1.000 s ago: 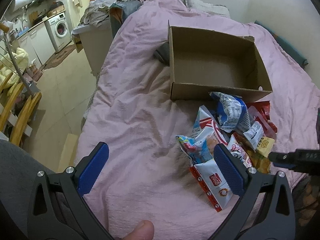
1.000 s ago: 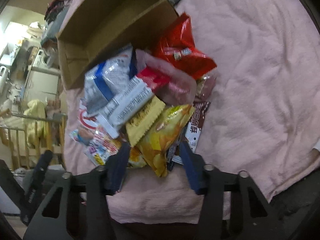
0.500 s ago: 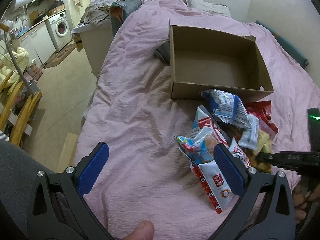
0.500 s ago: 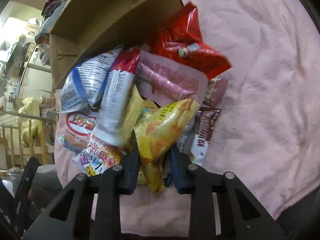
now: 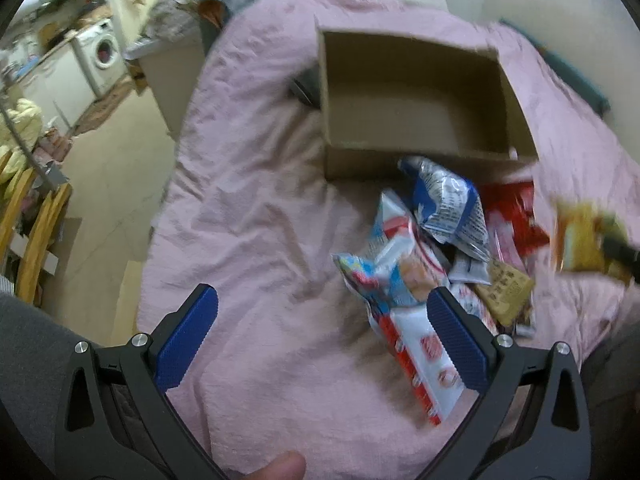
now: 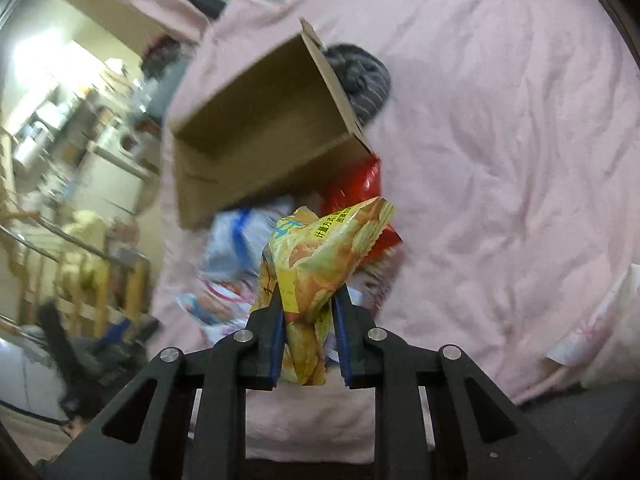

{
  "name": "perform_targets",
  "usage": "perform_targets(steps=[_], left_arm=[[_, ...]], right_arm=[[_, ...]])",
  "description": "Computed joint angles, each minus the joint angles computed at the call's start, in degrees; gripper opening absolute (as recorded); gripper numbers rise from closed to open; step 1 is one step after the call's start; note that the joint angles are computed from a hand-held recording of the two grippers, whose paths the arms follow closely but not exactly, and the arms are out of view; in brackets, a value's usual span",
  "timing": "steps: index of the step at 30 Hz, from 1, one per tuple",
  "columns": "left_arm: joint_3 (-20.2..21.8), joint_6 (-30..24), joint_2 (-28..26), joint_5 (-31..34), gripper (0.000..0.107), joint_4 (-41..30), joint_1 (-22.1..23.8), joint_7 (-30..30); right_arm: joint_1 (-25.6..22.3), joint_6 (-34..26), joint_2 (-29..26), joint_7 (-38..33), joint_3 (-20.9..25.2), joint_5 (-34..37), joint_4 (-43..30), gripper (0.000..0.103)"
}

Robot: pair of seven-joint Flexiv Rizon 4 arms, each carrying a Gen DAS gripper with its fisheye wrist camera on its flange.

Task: Organize snacks
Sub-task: 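Grasp the yellow chip bag with the right gripper while the left gripper reaches toward the pile, then lift the yellow chip bag with the right gripper while the left gripper grasps the white-red snack bag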

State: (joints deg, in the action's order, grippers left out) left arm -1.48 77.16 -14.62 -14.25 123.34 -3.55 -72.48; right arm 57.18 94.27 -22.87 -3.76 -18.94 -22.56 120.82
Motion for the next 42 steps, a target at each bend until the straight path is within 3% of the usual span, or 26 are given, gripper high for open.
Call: perform_targets(steps=[4, 10, 13, 16, 19, 20, 24, 31, 37, 42], left_arm=[[-0.2, -10.4, -0.5, -0.8, 0.103, -2.3, -0.2, -1.3], [-2.1, -20.7, -3.9, -5.0, 0.103, -4.8, -1.4, -3.8], [-2.5, -21.0, -6.0, -5.5, 0.102, -5.8, -2.4, -5.8], [-3.3, -21.0, -6.9, -6.7, 0.093, -6.4, -2.9, -6.3], [-4.1, -22.8, -7.7, -8.0, 0.073, -7.8, -3.1, -6.7], [-4.2, -23.6, -8.0, -8.5, 0.059, -8.1, -3.1, -7.1], [-4.4, -23.2, -7.0, -10.1, 0.033, -7.4, -3.1, -6.8], [-3.3, -23.7, -2.7, -9.7, 0.020, -6.3, -3.0, -3.8], [-0.5, -22.9, -0.1, -2.0, 0.018, -8.0, -4.3, -7.0], [0.1, -22.2, 1.7, 0.5, 0.018, -8.3, -3.9, -8.4]], right_arm=[[6.6, 6.3, -2.6, -0.1, -7.8, 3.1, 1.1, 0.023], [9.5, 9.0, -4.7, -2.9, -10.1, 9.3, 1.0, 0.023], [10.0, 9.4, -5.0, -4.5, -10.1, 11.8, 0.9, 0.023], [10.5, 9.6, -4.9, -6.2, -10.0, 14.3, 1.2, 0.023], [9.8, 9.2, -4.9, -7.9, -8.6, 16.2, 0.7, 0.023], [8.7, 9.1, -5.0, -8.5, -7.4, 16.7, 0.1, 0.023], [8.4, 8.7, -5.1, -11.1, -6.1, 19.2, -0.7, 0.023], [8.0, 8.0, -5.3, -14.8, -4.8, 23.1, -1.9, 0.023], [10.9, 8.6, -5.9, -16.2, -7.4, 25.3, -2.1, 0.023], [15.4, 10.0, -6.1, -18.1, -11.7, 27.7, -1.2, 0.023]])
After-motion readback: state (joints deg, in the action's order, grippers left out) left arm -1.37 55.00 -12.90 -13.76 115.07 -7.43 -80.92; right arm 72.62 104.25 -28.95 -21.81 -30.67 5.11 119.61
